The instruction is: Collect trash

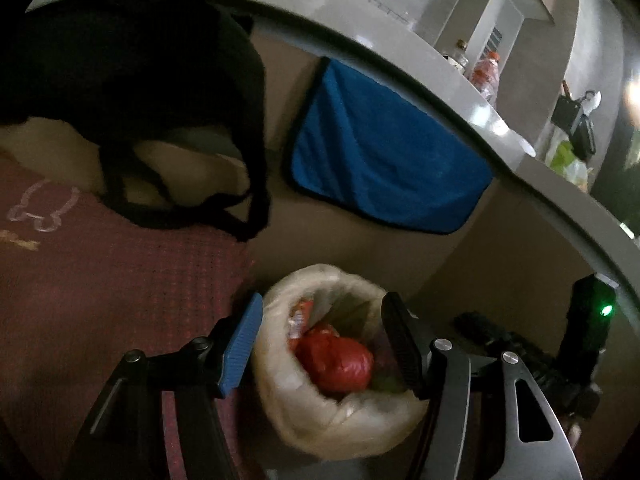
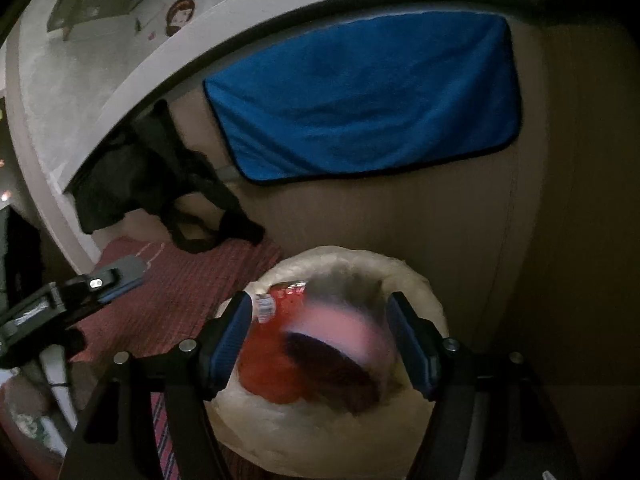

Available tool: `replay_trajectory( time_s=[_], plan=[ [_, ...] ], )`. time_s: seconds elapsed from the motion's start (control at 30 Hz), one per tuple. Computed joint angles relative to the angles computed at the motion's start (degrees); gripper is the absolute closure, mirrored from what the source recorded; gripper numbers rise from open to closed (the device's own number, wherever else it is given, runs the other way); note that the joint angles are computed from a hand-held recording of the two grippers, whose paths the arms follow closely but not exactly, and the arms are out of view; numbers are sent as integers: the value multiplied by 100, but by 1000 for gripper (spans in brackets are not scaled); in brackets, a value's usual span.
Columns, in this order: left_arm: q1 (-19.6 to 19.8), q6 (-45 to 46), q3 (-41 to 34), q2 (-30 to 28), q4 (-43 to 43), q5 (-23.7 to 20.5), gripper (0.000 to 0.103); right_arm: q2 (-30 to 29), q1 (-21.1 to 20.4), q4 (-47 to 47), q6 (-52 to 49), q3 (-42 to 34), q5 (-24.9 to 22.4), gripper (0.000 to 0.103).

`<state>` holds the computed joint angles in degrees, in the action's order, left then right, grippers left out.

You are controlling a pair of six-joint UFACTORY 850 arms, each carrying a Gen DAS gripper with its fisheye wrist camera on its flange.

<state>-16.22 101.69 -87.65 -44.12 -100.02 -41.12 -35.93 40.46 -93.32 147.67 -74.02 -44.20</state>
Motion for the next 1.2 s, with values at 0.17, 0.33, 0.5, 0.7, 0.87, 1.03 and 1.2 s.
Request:
replay_trajectory(
  time_s=[0.17, 0.33, 0.5, 0.7, 0.87, 1.03, 1.2],
  plan=[
    [142, 1262, 1097, 752, -809, 353, 41, 106, 414, 397, -238, 9, -638, 36],
    [382, 3540, 2730, 1876, -2546, 378, 41, 104, 1165, 732, -549, -144, -1551, 36],
    [552, 5010, 4039, 2785, -3858, 143, 41, -152, 1882, 941, -1057, -549, -2189, 36],
    [564, 5788, 4980, 3582, -4406, -59, 41, -501, 2374, 1308, -1110, -914, -2472, 36],
    [723, 6109, 5385, 3902, -4301, -308, 41, -716, 2615, 1692, -967, -1126, -2731, 36],
    [823, 6204, 5543, 4109, -4516, -103, 41, -895, 2790, 1737, -809, -1349, -2952, 36],
    [987, 6051, 5655, 4203, -4239, -218, 41, -1120, 2907, 1733, -1103, -1684, -3395, 36]
  ],
)
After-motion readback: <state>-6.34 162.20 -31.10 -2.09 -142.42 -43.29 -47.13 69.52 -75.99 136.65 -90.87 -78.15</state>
